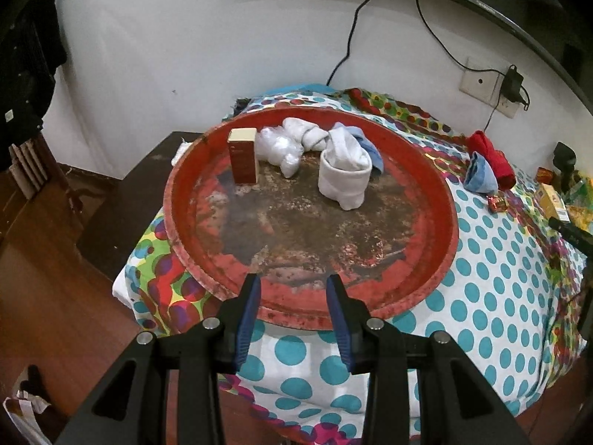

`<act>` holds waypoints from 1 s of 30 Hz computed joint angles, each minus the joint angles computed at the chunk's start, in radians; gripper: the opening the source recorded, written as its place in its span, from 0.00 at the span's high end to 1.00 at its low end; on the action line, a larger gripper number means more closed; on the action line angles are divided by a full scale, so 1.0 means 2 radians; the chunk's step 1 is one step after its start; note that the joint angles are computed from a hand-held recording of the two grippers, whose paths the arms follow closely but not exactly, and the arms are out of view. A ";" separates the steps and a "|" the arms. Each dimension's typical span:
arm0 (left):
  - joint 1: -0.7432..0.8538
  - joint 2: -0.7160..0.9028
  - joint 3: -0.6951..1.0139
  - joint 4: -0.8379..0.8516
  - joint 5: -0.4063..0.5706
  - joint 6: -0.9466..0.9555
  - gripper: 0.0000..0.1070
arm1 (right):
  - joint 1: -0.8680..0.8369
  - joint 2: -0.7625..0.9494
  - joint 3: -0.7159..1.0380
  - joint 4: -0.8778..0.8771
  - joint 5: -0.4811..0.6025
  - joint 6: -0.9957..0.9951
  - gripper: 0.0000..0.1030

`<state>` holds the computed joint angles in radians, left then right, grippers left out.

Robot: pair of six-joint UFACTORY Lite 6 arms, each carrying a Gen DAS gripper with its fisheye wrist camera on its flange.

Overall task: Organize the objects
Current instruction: 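Lift the held yellow medicine box with the right gripper toward the red tray, then lower the yellow medicine box onto the red tray and open the right gripper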

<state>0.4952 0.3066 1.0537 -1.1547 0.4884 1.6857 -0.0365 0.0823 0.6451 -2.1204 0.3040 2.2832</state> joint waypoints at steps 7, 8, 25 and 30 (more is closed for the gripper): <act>0.004 0.000 0.002 0.003 0.011 0.002 0.65 | 0.098 -0.034 0.012 0.170 0.014 -0.137 0.53; 0.003 0.000 0.001 0.001 0.005 0.005 0.65 | 0.111 -0.035 0.017 0.187 0.016 -0.150 0.53; 0.032 0.028 0.044 0.004 0.022 -0.018 0.65 | 0.294 0.116 0.240 0.411 0.027 -0.335 0.53; 0.042 0.043 0.064 0.006 0.028 -0.028 0.65 | 0.319 0.192 0.337 0.490 0.022 -0.416 0.53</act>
<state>0.5801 0.3918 1.1819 -1.1431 0.5448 1.6290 0.6006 0.4662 1.3199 -1.1399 0.3473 1.4503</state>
